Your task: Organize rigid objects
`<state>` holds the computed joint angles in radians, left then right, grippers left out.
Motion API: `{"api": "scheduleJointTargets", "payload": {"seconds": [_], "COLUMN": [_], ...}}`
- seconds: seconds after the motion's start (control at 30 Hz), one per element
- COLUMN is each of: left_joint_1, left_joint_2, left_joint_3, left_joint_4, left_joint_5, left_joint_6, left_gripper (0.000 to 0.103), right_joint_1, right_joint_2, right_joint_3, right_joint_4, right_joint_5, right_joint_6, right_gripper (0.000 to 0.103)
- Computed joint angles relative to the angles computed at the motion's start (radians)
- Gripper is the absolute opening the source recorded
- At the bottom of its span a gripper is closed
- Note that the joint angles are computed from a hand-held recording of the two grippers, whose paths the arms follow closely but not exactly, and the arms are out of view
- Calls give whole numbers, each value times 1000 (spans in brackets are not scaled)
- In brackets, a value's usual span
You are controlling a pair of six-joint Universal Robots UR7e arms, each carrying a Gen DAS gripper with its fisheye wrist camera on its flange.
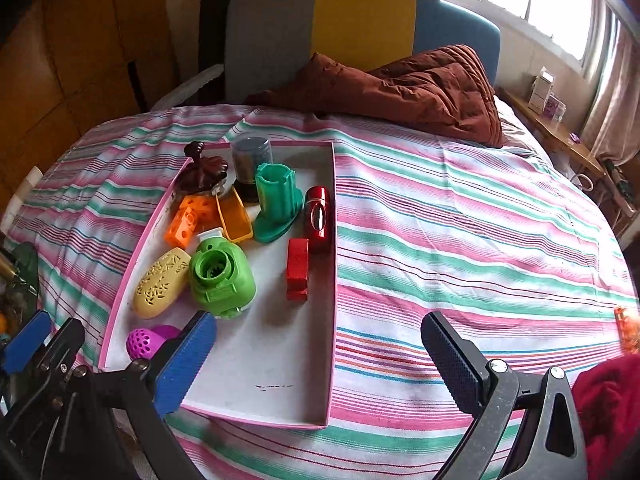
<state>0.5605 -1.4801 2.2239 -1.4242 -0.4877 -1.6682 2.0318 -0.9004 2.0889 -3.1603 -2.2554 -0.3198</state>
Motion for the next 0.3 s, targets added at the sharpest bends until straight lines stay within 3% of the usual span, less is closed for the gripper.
{"api": "scheduleJointTargets", "payload": {"seconds": [0.2,0.3], "left_joint_1": [16,24], "left_joint_2": [-36,-67], "left_joint_3": [38,87], "left_joint_4": [-152,-366], "left_joint_5": [-28,-54], "left_joint_6": [91,238], "left_gripper": [34,34], "right_joint_1": [-5,-9], "right_joint_2": [4,2], "right_joint_3": [0,1], "right_joint_4": [7,3], "right_joint_5": [-1,-4], "right_joint_6": [-1,-4], "right_gripper": [103,103]}}
